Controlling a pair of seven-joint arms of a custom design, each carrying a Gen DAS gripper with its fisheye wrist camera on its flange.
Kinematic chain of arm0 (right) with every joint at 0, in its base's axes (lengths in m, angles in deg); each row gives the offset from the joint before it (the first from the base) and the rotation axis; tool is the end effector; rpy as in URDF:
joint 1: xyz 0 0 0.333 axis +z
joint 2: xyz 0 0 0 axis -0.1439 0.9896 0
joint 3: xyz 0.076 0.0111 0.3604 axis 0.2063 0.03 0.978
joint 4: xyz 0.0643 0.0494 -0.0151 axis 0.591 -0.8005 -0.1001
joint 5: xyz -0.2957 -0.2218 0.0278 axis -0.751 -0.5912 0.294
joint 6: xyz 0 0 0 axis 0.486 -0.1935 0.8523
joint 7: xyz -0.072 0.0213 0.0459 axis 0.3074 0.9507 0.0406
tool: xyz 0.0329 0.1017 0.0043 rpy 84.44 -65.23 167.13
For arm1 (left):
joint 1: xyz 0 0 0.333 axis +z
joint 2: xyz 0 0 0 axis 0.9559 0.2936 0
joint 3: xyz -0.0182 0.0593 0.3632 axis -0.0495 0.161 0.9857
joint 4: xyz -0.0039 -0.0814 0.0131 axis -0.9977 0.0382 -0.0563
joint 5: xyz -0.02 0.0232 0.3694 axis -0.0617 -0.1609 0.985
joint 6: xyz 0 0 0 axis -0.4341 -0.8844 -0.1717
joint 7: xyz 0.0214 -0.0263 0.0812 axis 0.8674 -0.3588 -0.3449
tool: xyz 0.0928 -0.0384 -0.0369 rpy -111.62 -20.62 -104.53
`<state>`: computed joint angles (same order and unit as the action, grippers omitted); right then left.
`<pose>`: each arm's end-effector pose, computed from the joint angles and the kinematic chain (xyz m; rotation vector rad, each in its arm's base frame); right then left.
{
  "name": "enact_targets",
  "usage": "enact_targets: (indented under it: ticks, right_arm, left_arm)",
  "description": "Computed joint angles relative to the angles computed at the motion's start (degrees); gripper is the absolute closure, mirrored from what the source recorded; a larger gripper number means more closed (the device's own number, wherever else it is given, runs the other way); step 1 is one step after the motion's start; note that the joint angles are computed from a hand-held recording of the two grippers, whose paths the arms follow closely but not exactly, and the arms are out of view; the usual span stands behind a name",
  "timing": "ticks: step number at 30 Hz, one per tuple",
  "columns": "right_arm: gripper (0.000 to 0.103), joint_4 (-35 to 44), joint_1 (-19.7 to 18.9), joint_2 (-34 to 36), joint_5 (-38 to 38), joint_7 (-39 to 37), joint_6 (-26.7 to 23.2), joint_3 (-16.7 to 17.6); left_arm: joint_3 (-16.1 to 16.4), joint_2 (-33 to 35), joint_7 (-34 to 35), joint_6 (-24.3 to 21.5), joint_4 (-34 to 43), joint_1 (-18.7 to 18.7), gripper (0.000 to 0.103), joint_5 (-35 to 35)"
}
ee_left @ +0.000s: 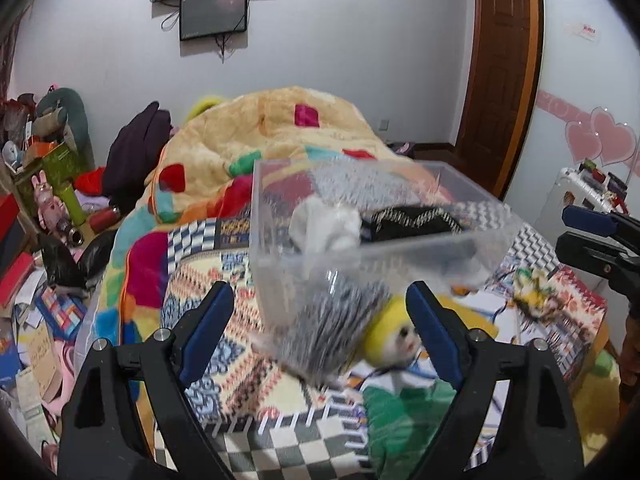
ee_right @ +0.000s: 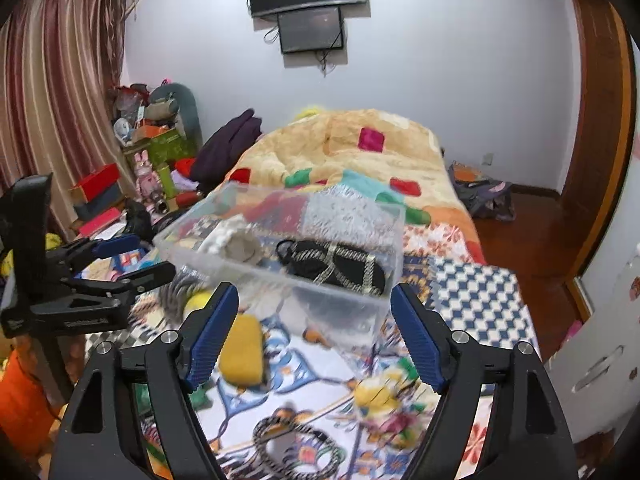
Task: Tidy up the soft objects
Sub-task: 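Grasp the silver scrubber with the left tool while the right tool grasps the yellow sponge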
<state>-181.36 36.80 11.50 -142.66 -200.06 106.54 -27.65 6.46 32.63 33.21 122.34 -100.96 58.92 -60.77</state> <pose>0.4742 0.5060 0.4502 -1.5784 1.6519 -0.7533 0.5761 -0.2853 0.4097 -1.2617 2.1767 -1.0593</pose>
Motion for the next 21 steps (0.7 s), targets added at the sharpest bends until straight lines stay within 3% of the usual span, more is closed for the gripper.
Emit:
enact_targets:
  ticks: [3, 6, 10, 12, 14, 16, 20, 21]
  right_arm:
    - [0.027, 1.8, -0.5, 2.3, 2.4, -3.0, 1.5, 0.5]
    - [0.027, 3.5, -0.4, 4.6, 5.7, -6.0, 3.6, 0.1]
    - [0.027, 5.5, 0.2, 7.4, 10.7, -10.6, 5.9, -0.7]
    - [0.027, 6.4, 0.4, 8.6, 13.1, -13.0, 7.0, -1.1]
    - [0.028, 7.1, 0.3, 9.6, 15.8, -15.5, 8.7, -1.2]
    - [0.032, 7.4, 0.7, 10.3, 17.8, -16.8, 9.6, -1.8]
    - [0.057, 7.1, 1.0, 11.0, 22.4, -19.7, 12.1, -2.8]
    - [0.064, 6.8, 1.2, 11.0, 23.3, -20.2, 12.8, -3.2]
  left_arm:
    - [1.3, 0.4, 0.1, -1.0, -0.1, -1.2, 0.015, -0.4]
    - [5.8, 0.4, 0.3, -0.6, -0.5, -5.5, 0.015, -2.0]
    - [6.9, 0.6, 0.1, -0.1, -1.4, -6.6, 0.015, -3.6]
    - [7.9, 0.9, -0.3, 0.3, -1.7, -7.6, 0.019, -4.9]
    - [6.7, 1.2, -0.7, -0.3, -1.4, -6.6, 0.029, -5.0]
    - [5.5, 1.4, -1.0, -1.5, -0.8, -5.4, 0.035, -4.7]
    - [3.7, 1.7, -2.0, -1.8, -0.4, -3.6, 0.042, -4.3]
    - [0.9, 2.0, -2.2, -2.4, -0.1, -0.9, 0.046, -3.5]
